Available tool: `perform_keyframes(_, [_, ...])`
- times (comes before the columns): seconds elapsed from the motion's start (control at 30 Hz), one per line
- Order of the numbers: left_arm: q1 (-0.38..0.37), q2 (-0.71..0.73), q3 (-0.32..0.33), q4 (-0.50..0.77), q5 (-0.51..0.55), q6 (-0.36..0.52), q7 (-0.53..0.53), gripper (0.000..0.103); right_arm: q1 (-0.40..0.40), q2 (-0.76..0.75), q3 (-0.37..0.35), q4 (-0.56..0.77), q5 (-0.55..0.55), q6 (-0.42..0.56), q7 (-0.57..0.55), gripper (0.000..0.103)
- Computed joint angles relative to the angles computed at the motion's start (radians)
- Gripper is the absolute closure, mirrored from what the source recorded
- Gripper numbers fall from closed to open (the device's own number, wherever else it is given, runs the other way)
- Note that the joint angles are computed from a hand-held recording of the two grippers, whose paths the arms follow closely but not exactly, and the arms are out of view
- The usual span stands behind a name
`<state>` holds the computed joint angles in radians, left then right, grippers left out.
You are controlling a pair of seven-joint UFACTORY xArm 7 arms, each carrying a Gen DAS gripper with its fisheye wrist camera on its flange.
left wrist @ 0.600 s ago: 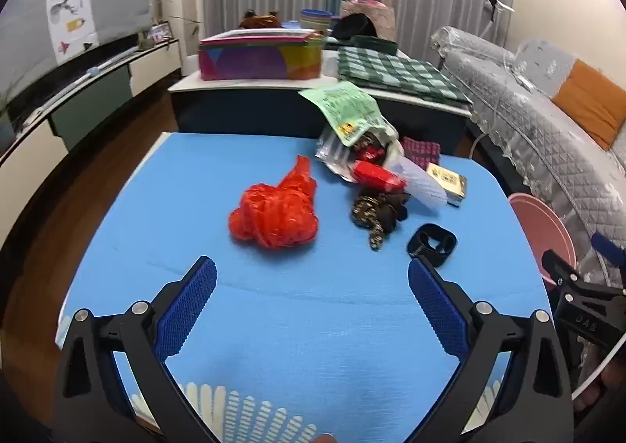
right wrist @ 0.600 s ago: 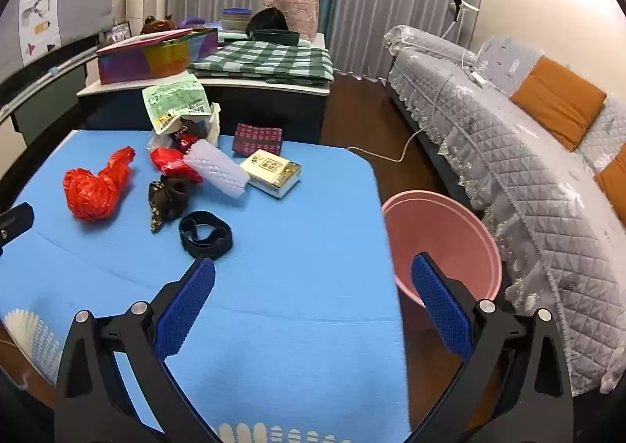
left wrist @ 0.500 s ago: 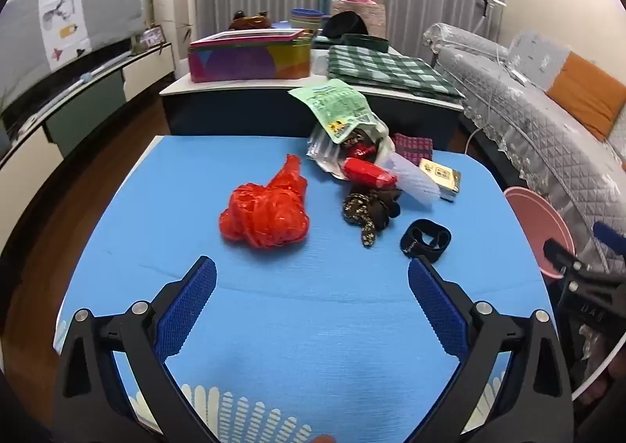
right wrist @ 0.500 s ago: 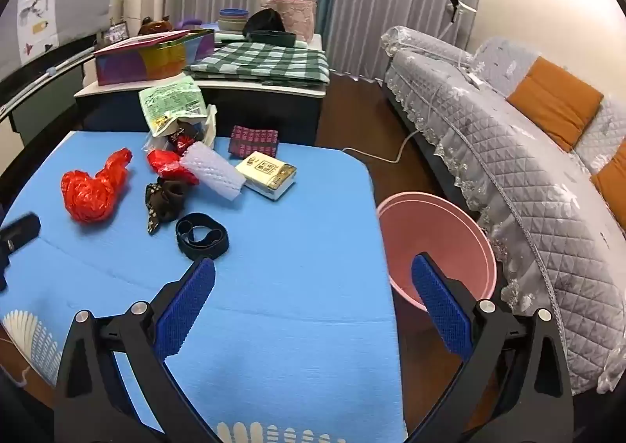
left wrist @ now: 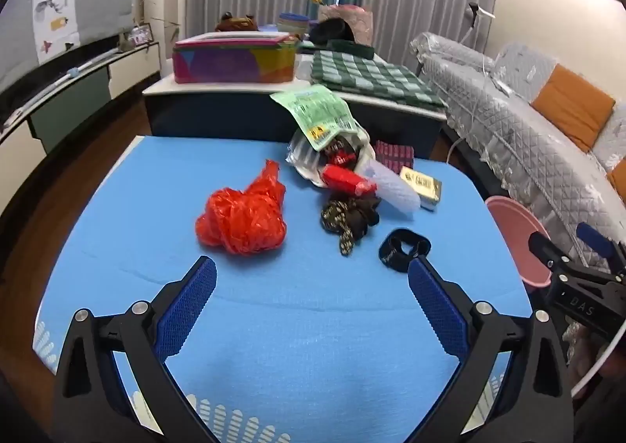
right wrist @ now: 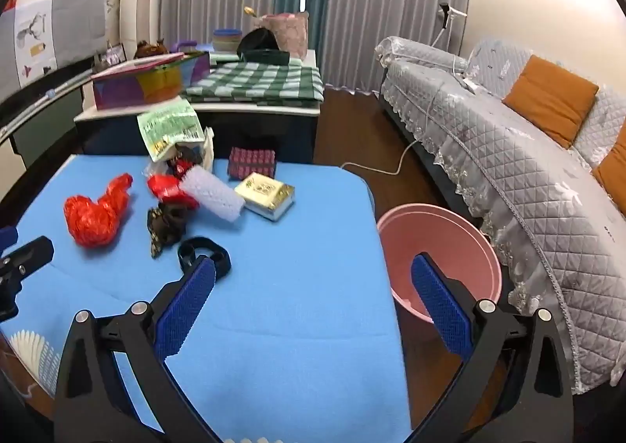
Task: Collect trash
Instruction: 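Move left tool toward red plastic bag while right tool moves toward black hair tie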
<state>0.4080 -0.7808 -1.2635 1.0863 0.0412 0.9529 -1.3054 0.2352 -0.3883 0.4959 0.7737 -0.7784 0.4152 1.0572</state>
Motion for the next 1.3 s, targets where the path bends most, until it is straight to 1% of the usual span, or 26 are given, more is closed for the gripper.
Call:
perform_keyframes(0.07, [0.012,-0.029,-0.007,0.009,0.024,0.024,0.01,0.008,-0.011,0.007,0.012,0.008,-0.018,-0.011,0.024,0.005])
perform_keyframes(0.13, [0.008,-0.055,0.001,0.009,0.026,0.044,0.025,0.008,-0.021,0.01,0.025,0.014,-0.046,-0.01,0.048,0.005])
perform_keyframes(0.27, [-0.012,-0.075,0.03,-0.02,0.009,0.031,0.034,0.008,0.006,0.02,-0.003,0.02,-0.01,-0.024,0.032,0.005])
perform_keyframes(0.37, [-0.038,-0.06,0.049,-0.039,0.002,0.014,0.027,0.008,0.014,0.019,-0.007,0.022,0.003,-0.016,0.022,0.005])
perform_keyframes(0.53, [-0.058,-0.027,0.056,-0.045,0.021,0.028,-0.003,0.008,0.037,0.026,-0.022,0.018,0.037,-0.004,-0.011,0.005])
perform_keyframes(0.67, [-0.073,-0.002,0.056,-0.049,0.047,0.02,-0.029,0.008,0.031,0.014,-0.011,0.015,0.029,-0.001,-0.005,0.005])
perform_keyframes(0.83, [-0.07,0.019,0.041,-0.032,0.08,0.029,-0.043,0.008,0.028,0.004,-0.011,0.01,0.038,0.002,-0.008,0.005])
perform_keyframes(1.3, [-0.093,0.061,0.044,-0.045,0.121,-0.019,-0.072,0.008,0.015,-0.004,-0.006,0.005,0.055,-0.003,-0.026,0.005])
